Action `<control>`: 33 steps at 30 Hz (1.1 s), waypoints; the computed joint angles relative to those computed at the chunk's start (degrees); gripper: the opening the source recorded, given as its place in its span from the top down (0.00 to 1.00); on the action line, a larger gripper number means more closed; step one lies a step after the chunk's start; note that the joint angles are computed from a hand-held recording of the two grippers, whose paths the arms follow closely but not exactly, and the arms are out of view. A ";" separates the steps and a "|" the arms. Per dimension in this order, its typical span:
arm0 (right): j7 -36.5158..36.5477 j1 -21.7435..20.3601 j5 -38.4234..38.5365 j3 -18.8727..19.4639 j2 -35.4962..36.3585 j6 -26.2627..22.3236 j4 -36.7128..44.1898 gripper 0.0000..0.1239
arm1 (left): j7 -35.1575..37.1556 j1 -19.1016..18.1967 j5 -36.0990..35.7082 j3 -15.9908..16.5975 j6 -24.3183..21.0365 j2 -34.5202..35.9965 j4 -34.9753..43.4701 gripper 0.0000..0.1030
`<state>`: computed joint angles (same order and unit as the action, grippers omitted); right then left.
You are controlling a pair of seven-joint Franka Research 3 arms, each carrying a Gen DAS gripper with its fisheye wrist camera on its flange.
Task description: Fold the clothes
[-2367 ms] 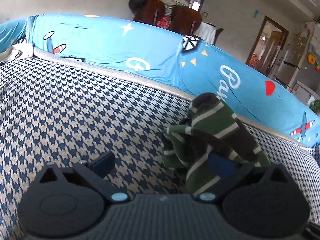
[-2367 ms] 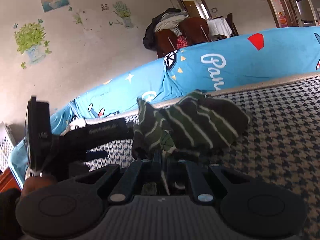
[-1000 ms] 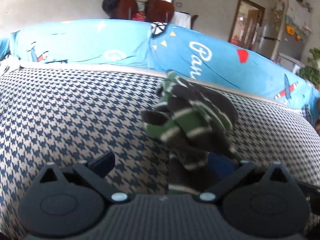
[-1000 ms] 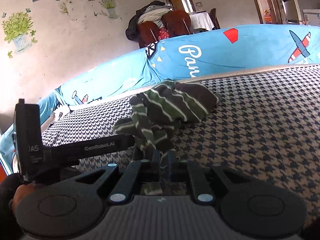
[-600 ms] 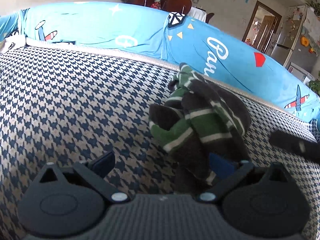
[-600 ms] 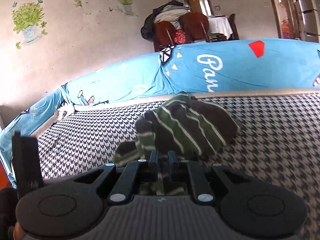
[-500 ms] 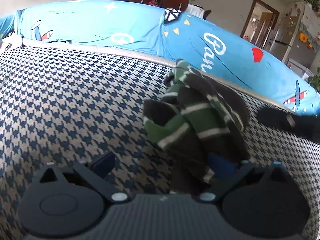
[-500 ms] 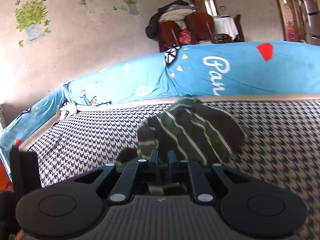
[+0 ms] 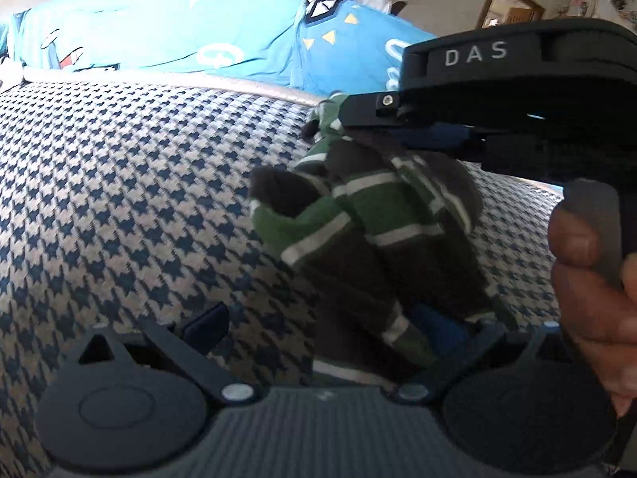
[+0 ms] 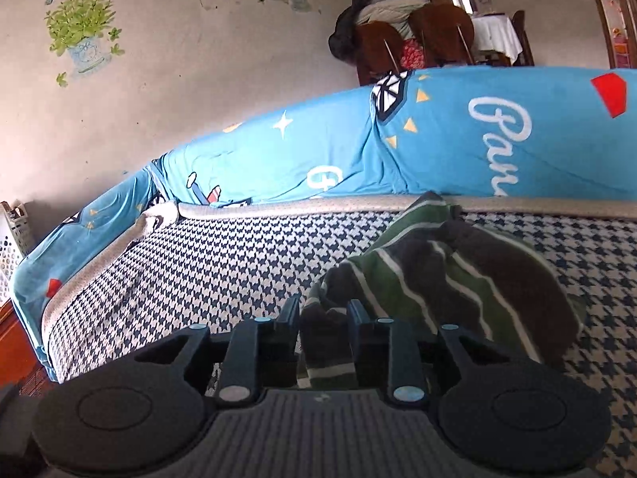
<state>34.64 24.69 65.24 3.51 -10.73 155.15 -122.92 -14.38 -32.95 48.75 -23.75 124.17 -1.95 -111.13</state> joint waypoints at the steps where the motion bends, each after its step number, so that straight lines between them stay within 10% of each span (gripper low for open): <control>1: 0.18 -0.04 -0.22 -0.06 0.42 -0.46 0.29 0.78 | -0.11 0.06 -0.22 0.08 0.21 0.01 -0.10 0.00; 19: 0.38 0.20 -0.86 -0.02 -3.14 4.43 -4.33 0.90 | 3.83 -1.72 0.90 0.20 -2.98 2.75 3.39 0.00; 33: 21.17 -4.20 -13.67 0.12 -22.21 14.24 -22.77 0.91 | 5.29 -2.63 3.94 -0.73 0.92 1.02 3.33 0.00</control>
